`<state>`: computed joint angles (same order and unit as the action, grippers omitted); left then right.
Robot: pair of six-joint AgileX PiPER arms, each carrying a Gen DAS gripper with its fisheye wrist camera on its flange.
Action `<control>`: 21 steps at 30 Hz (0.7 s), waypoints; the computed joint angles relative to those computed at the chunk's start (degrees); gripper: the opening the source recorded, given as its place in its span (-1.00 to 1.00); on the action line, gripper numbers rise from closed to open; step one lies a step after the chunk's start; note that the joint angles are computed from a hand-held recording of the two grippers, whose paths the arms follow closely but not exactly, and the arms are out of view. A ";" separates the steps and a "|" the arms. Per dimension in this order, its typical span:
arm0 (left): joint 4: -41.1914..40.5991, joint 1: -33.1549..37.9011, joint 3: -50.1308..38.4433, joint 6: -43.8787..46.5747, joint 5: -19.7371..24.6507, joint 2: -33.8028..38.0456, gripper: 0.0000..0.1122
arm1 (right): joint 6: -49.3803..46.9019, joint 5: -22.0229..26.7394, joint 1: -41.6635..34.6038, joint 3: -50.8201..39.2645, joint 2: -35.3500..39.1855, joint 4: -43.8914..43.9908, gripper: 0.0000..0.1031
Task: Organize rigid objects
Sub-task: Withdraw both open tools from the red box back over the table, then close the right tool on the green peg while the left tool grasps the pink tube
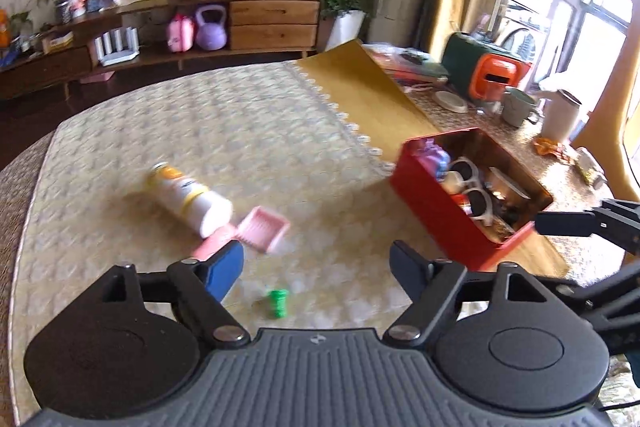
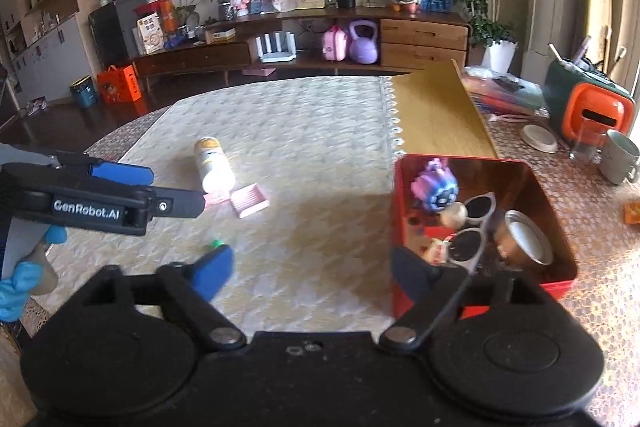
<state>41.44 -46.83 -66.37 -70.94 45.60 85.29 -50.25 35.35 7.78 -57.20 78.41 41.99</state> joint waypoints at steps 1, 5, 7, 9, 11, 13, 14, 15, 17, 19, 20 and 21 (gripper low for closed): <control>0.05 0.85 1.14 -0.45 -0.44 -0.59 0.50 | 0.20 -0.48 0.88 0.16 0.11 -0.15 0.78; 0.95 3.87 5.18 -2.03 -2.25 -1.81 0.51 | 1.32 -3.42 5.69 0.90 0.82 -1.15 0.92; 1.73 5.45 7.13 -3.21 -3.33 -1.88 0.51 | 1.99 -4.58 7.86 0.76 1.65 -1.39 0.93; 1.86 7.35 8.80 -4.11 -5.02 -1.85 0.51 | 2.67 -6.03 9.82 1.05 2.27 -1.58 0.94; 1.72 9.26 10.12 -4.96 -6.68 -1.65 0.51 | 3.80 -6.67 11.51 0.35 3.73 -2.12 0.94; 1.47 10.92 11.05 -5.40 -8.27 -1.42 0.51 | 5.15 -7.22 13.11 -0.37 5.28 -3.02 0.94; 1.65 11.72 11.42 -5.63 -9.15 -1.20 0.51 | 5.37 -7.16 13.80 -0.88 6.21 -3.32 0.94; 2.07 12.27 11.65 -5.78 -9.88 -0.94 0.51 | 5.13 -7.21 14.26 -0.98 6.75 -3.27 0.94; 3.87 12.93 12.12 -6.95 -10.88 -0.10 0.51 | 5.36 -7.89 15.46 -1.27 7.89 -3.95 0.94; 4.67 14.02 12.02 -7.45 -12.01 1.07 0.51 | 5.57 -8.59 16.41 -1.47 8.90 -4.64 0.94; 4.46 14.88 12.01 -7.43 -12.76 1.57 0.51 | 5.90 -9.00 16.96 -1.81 9.68 -5.07 0.94; 3.62 16.02 11.95 -7.29 -13.72 2.12 0.51 | 6.46 -9.27 17.34 -2.20 10.35 -5.58 0.94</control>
<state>45.06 -30.81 -54.42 -78.24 31.88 87.41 -43.80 26.08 25.13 -59.41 88.76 36.41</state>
